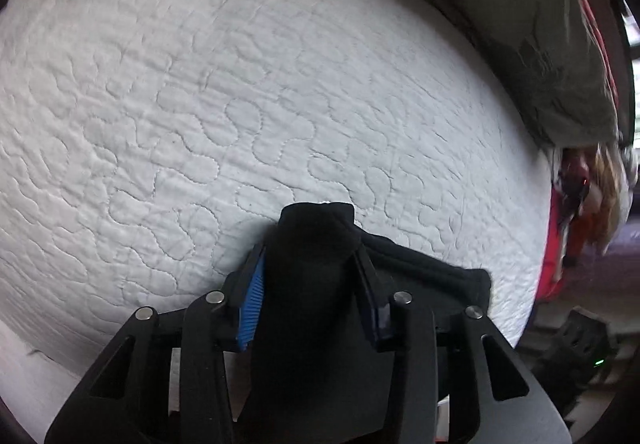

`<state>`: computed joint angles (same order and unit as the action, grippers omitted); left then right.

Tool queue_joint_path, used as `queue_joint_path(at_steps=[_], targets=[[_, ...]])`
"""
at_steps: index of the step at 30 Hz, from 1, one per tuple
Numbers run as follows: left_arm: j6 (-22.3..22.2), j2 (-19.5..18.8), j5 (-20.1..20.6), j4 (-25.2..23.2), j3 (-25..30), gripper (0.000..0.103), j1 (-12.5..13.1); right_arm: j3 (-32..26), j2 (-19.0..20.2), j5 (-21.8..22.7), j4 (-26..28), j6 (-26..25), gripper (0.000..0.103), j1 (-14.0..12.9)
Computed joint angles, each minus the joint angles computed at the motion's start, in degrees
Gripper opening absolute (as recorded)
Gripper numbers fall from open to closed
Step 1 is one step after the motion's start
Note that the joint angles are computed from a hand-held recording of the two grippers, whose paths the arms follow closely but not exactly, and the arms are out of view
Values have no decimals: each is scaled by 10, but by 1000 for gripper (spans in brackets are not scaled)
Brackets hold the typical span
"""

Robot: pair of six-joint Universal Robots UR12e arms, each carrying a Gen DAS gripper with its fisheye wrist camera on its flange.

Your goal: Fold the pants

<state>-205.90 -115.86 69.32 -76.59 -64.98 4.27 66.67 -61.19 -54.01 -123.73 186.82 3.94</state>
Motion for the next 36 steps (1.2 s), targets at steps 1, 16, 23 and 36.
queue_joint_path(at_steps=[1, 16, 23, 36], targets=[[-9, 1, -7, 1, -3, 39, 2, -1, 2, 0, 5, 0, 12, 0], [28, 100, 81, 103, -146, 64, -17, 73, -45, -37, -16, -66, 24, -5], [21, 124, 56, 147, -165, 64, -6, 83, -45, 51, -37, 15, 45, -28], [16, 90, -11, 128, -152, 78, 3, 45, -15, 41, 26, 10, 69, -11]])
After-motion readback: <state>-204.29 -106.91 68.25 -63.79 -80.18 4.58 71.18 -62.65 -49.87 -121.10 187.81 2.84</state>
